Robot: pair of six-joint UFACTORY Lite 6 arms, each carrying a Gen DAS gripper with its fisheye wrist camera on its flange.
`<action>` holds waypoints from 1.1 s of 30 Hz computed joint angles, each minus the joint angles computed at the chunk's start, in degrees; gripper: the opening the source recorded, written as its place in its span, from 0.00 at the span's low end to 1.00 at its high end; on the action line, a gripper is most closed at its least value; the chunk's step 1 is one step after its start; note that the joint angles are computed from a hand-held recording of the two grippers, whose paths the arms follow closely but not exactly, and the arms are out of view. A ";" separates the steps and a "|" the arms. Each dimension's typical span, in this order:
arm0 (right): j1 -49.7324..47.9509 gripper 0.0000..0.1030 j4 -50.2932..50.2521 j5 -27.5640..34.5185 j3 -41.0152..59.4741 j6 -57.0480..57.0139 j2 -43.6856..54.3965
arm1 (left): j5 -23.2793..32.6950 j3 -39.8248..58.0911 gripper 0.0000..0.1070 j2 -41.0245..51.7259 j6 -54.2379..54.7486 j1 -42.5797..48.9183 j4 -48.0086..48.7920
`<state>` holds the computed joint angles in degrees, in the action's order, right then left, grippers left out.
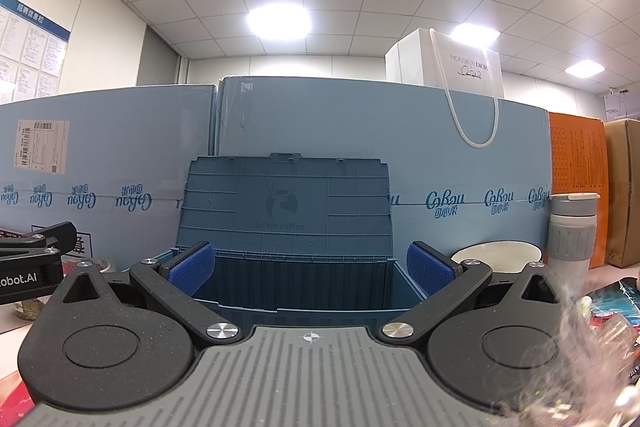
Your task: Organize rigid objects
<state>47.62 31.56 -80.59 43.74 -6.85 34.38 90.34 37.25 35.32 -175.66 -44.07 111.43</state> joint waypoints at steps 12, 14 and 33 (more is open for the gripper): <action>0.02 1.00 0.03 0.05 -0.01 -0.02 -0.03 | -0.23 -0.31 0.96 -0.24 -0.15 -0.12 0.01; 0.00 1.00 0.02 0.05 -0.02 -0.06 -0.06 | -0.11 -0.33 0.96 -0.22 -0.13 -0.18 -0.01; 0.09 1.00 0.08 0.10 -0.13 0.28 -0.10 | 0.01 0.01 0.96 0.09 0.46 -0.77 -0.63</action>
<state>47.71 31.64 -80.49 43.61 -6.57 34.27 90.34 37.26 35.41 -175.21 -44.83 110.80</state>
